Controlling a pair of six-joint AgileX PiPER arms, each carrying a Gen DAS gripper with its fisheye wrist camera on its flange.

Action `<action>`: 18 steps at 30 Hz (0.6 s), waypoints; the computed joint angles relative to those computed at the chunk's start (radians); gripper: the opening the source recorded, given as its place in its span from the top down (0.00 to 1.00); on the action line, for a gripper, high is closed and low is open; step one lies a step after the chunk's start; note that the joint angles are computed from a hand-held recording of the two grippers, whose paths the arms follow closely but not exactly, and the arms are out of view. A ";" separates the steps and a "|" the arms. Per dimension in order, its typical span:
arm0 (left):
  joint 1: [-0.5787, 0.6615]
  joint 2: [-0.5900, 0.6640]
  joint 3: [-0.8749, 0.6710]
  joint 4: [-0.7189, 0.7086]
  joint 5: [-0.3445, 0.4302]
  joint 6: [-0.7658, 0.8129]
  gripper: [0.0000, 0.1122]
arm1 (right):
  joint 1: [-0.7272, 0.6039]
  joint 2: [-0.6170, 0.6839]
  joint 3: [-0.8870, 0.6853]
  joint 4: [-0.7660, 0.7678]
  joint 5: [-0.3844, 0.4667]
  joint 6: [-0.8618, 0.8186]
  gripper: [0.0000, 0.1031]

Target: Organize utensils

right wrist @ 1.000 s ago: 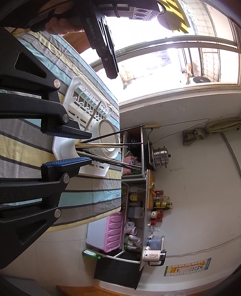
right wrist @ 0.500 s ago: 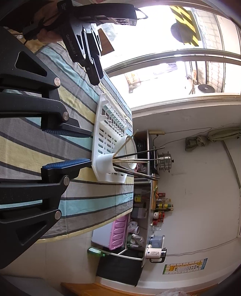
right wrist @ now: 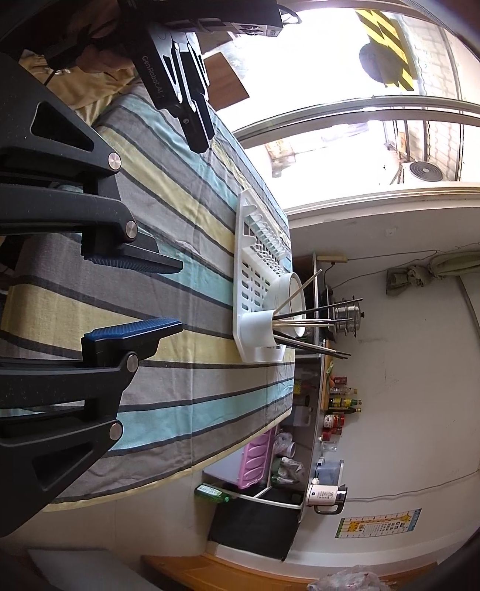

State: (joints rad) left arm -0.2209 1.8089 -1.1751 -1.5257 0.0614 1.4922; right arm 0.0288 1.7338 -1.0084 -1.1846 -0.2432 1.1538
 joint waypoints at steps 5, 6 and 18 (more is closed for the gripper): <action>-0.005 0.007 0.023 -0.104 -0.009 0.100 0.74 | 0.003 -0.002 0.016 0.067 0.018 -0.061 0.75; -0.005 0.010 0.022 -0.076 -0.008 0.070 0.74 | 0.006 -0.005 0.022 0.091 0.021 -0.086 0.75; -0.017 0.024 0.011 0.186 -0.025 -0.195 0.74 | 0.028 -0.002 0.015 0.107 0.053 -0.105 0.75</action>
